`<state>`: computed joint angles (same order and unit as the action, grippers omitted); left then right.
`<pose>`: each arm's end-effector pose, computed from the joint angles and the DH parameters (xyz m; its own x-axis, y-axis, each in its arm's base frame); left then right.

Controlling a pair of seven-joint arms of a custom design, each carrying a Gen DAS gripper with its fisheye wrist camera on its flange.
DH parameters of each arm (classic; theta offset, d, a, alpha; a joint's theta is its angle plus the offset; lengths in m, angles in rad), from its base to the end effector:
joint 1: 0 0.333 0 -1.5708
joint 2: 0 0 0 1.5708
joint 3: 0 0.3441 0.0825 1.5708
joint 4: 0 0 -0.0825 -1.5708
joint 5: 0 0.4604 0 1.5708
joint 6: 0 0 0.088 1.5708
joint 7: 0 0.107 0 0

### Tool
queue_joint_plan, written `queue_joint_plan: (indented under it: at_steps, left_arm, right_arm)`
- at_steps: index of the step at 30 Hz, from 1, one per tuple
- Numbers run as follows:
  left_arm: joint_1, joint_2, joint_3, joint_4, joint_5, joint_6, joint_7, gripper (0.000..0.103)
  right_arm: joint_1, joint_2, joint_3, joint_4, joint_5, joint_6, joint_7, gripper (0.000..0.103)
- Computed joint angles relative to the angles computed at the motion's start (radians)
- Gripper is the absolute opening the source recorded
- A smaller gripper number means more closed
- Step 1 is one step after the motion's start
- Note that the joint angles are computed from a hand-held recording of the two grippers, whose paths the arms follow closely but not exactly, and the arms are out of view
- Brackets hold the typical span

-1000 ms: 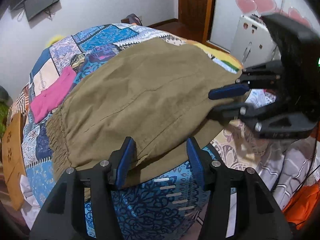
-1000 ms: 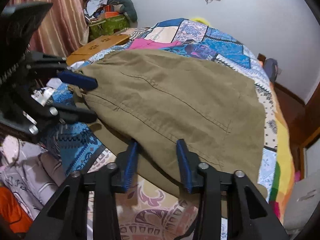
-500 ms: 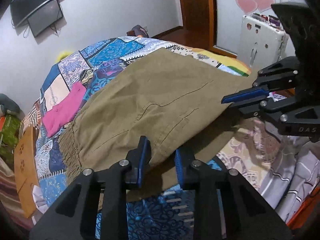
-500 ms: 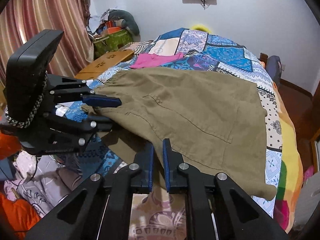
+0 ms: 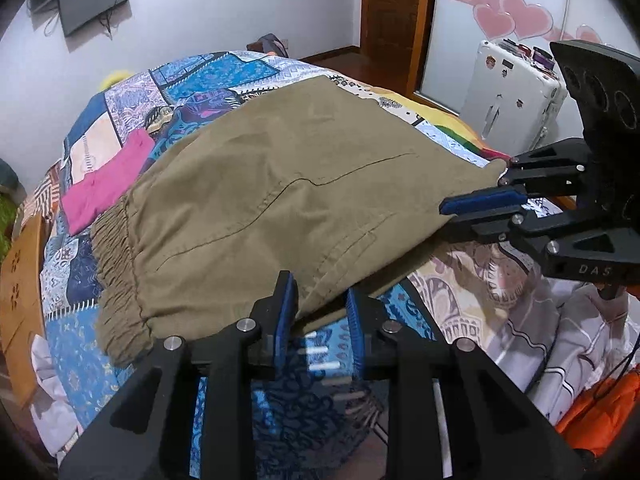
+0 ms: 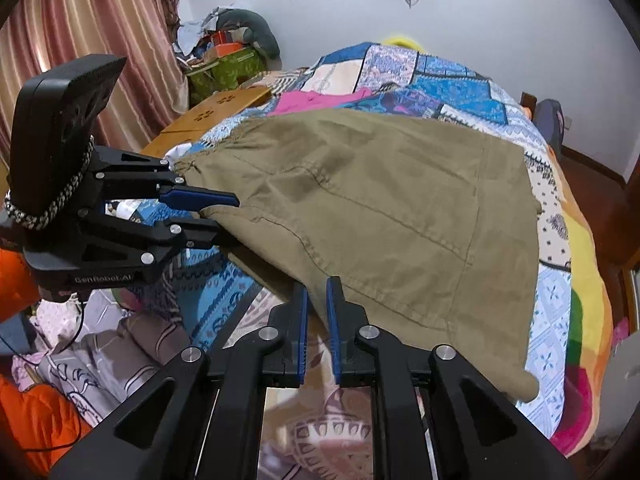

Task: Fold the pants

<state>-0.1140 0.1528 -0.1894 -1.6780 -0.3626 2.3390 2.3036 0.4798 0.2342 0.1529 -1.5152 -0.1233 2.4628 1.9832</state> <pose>0.6962 -0.2149 0.5743 -0.7412 -0.6710 -0.0182 -0.5423 0.6146 -0.5729 0.6237 0.4407 0.6265 0.3254 -0.9276 -0.1832 -0.7609 -0.1418 -0.6332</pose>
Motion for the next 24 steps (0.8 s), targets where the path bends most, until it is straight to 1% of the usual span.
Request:
queue_joint_plan:
  at_steps: [2,3,5,6,8,9,10,12,15,18,19,21,22,23,24]
  left_arm:
    - [0.009,-0.008,0.001,0.007,-0.025,-0.032,0.011,0.03]
    - [0.014,-0.012,0.003,0.011,-0.041,-0.049,0.012,0.033]
    - [0.026,-0.021,0.008,0.02,-0.078,-0.066,0.011,0.038]
    - [0.031,-0.022,0.009,0.026,-0.097,-0.068,0.009,0.041]
    - [0.04,-0.019,0.014,0.043,-0.132,-0.06,0.004,0.053]
    - [0.04,-0.019,0.017,0.042,-0.129,-0.018,-0.012,0.061]
    - [0.038,-0.015,0.02,0.043,-0.113,0.021,-0.031,0.062]
    - [0.037,0.013,0.028,0.074,-0.075,0.044,-0.091,0.062]
    - [0.05,0.08,0.034,0.151,-0.062,0.016,-0.188,0.062]
    - [0.044,0.12,0.044,0.169,0.017,0.023,-0.274,0.062]
    - [0.042,0.132,0.048,0.171,0.049,0.007,-0.299,0.062]
    - [0.047,0.137,0.045,0.158,0.073,-0.01,-0.309,0.063]
    - [0.056,0.126,0.04,0.129,0.064,0.007,-0.293,0.065]
    - [0.063,0.112,0.036,0.103,0.053,0.032,-0.28,0.067]
    - [0.068,0.104,0.035,0.09,0.047,0.038,-0.277,0.069]
  right_arm:
    - [-0.002,-0.007,0.001,0.001,0.011,-0.009,0.002,0.014]
    - [-0.003,-0.012,0.001,0.0,0.013,-0.012,0.004,0.015]
    - [-0.007,-0.03,0.002,-0.014,0.025,0.009,0.006,0.018]
    - [-0.009,-0.04,-0.001,-0.021,0.025,0.024,0.014,0.022]
    - [-0.006,-0.049,-0.007,-0.025,0.002,0.041,0.044,0.028]
    - [-0.004,-0.05,-0.013,-0.024,-0.018,0.051,0.065,0.031]
    - [-0.002,-0.049,-0.02,-0.022,-0.042,0.064,0.093,0.032]
    - [-0.002,-0.042,-0.028,-0.016,-0.071,0.07,0.136,0.038]
    - [-0.007,-0.019,-0.039,0.002,-0.093,0.051,0.213,0.039]
    - [-0.014,0.001,-0.042,0.007,-0.091,0.008,0.253,0.039]
    - [-0.02,0.004,-0.039,-0.002,-0.076,-0.011,0.257,0.039]
    - [-0.028,0.004,-0.035,-0.015,-0.056,-0.05,0.254,0.039]
    - [-0.033,-0.011,-0.035,-0.047,-0.05,-0.045,0.257,0.039]
    - [-0.035,-0.028,-0.036,-0.078,-0.051,-0.022,0.267,0.042]
    - [-0.036,-0.05,-0.039,-0.107,-0.058,-0.021,0.29,0.044]
